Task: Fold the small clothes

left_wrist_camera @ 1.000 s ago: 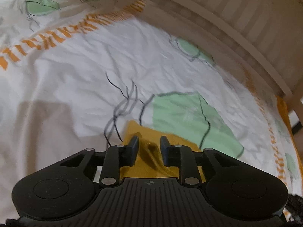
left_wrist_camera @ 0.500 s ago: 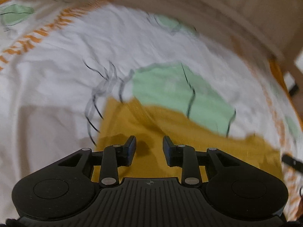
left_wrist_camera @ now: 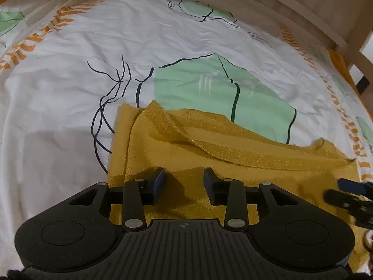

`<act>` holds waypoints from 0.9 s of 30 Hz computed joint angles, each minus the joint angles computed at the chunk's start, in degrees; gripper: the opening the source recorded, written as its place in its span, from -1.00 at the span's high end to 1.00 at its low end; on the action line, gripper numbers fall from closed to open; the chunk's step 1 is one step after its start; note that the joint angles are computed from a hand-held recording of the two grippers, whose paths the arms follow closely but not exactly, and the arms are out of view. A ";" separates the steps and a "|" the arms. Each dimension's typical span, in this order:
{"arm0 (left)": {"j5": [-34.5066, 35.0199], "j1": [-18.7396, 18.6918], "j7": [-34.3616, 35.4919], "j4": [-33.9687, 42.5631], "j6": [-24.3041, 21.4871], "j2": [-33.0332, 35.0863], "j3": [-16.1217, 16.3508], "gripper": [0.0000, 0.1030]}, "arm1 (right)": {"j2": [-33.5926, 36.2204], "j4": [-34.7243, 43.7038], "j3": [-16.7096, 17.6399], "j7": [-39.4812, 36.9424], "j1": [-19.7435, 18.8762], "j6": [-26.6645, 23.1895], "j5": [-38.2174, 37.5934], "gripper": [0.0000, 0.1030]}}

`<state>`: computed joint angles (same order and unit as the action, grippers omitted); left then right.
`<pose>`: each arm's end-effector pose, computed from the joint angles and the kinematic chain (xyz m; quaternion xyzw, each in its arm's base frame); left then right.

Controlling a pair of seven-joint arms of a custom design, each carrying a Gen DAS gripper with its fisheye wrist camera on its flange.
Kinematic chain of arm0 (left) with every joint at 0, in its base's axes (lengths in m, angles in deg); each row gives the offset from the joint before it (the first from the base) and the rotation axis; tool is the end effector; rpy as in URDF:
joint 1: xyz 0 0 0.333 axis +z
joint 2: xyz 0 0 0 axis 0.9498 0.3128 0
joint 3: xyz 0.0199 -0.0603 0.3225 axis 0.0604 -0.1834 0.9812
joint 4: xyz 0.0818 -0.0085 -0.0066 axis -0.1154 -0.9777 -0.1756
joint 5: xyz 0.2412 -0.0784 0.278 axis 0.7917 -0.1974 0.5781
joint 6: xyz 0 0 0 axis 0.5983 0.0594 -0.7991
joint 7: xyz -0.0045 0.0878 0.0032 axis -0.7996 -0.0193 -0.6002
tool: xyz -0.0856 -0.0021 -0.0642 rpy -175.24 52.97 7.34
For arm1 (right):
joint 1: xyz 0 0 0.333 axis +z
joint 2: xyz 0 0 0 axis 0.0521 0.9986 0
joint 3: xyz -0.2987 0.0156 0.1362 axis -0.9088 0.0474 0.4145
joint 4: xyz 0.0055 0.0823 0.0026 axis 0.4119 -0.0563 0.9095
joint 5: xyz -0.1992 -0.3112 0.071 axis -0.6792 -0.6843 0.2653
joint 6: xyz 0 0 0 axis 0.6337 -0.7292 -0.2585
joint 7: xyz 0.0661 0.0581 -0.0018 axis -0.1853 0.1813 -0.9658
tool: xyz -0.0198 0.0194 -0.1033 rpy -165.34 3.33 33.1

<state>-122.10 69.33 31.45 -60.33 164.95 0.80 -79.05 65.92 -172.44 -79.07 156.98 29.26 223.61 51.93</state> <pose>0.6140 -0.1503 0.4672 -0.5400 0.7734 -0.3250 0.0679 0.4410 0.3240 0.4370 -0.5921 0.7606 -0.1627 0.2110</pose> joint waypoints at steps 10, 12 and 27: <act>0.74 0.19 -2.13 2.39 -2.88 1.08 0.13 0.19 | 9.77 10.72 -4.07 -1.59 0.75 -4.91 1.71 -0.51; 0.38 0.42 -2.23 2.64 -3.36 1.18 0.10 0.19 | 9.74 11.03 -4.58 -1.00 0.88 -4.89 1.82 -0.49; 1.85 -0.24 -2.28 1.28 -8.81 -2.86 0.77 0.19 | -18.97 -15.58 1.72 8.62 -2.82 1.61 8.38 -0.49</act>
